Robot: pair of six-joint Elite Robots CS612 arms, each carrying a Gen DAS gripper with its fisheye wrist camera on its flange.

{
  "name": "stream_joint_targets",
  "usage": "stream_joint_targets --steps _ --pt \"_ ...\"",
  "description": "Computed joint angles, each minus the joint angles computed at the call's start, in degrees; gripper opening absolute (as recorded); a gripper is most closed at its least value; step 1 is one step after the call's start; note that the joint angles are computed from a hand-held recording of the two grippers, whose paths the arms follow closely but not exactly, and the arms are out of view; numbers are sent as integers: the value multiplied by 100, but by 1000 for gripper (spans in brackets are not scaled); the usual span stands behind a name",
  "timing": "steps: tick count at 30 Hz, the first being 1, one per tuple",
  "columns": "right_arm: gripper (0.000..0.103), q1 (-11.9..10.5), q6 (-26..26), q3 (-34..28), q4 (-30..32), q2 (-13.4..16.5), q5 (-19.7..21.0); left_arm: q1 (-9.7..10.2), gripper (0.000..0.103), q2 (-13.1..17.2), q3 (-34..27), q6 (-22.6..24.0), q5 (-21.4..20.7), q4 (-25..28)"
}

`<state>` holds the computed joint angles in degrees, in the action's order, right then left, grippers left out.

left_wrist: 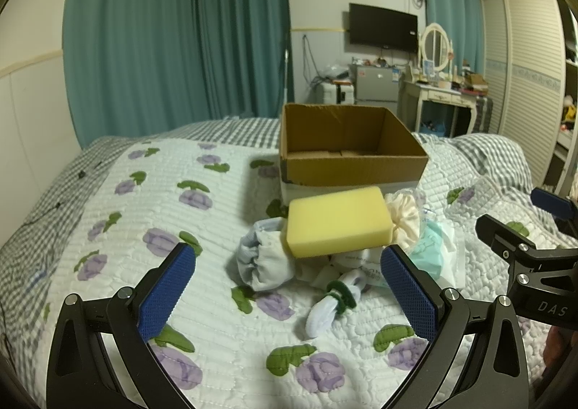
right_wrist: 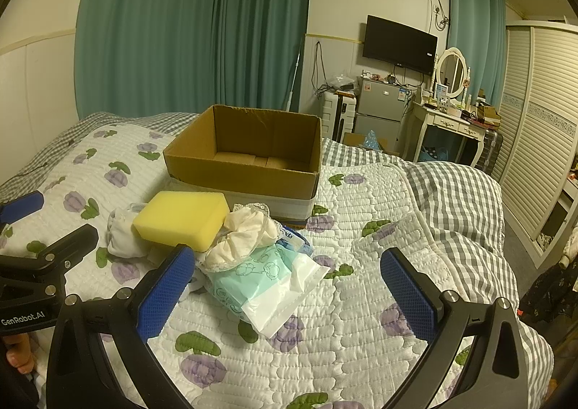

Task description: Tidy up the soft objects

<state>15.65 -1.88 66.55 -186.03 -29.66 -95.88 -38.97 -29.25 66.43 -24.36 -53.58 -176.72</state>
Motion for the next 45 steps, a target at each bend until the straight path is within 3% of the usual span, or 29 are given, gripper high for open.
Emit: stream_joint_targets --steps 15,19,22,25,29,33,39,42,45 --pt "103 -17 -7 10 -20 -4 15 -4 103 -13 15 0 17 -29" --pt "103 -42 24 119 -36 -114 185 13 103 -83 54 -19 -97 -37" --pt "103 -54 -217 101 134 -216 329 36 103 -177 67 -69 -205 85" --pt "103 -38 -693 86 280 -328 207 50 103 -269 80 4 -302 240" --pt "103 -76 -1040 22 705 -387 362 62 103 -316 21 -75 -255 797" --pt "103 -80 -1302 -303 1495 -201 465 104 103 -266 -68 -295 -515 1287" --pt "102 -50 -1435 -1112 2735 348 462 141 102 -83 -310 -439 -907 1962" --pt "97 -53 -1441 -1406 3181 551 635 166 99 -14 -435 -486 -1041 2288" --pt "78 -35 -1492 -1688 3564 741 554 207 99 29 -522 -513 -1204 2408"
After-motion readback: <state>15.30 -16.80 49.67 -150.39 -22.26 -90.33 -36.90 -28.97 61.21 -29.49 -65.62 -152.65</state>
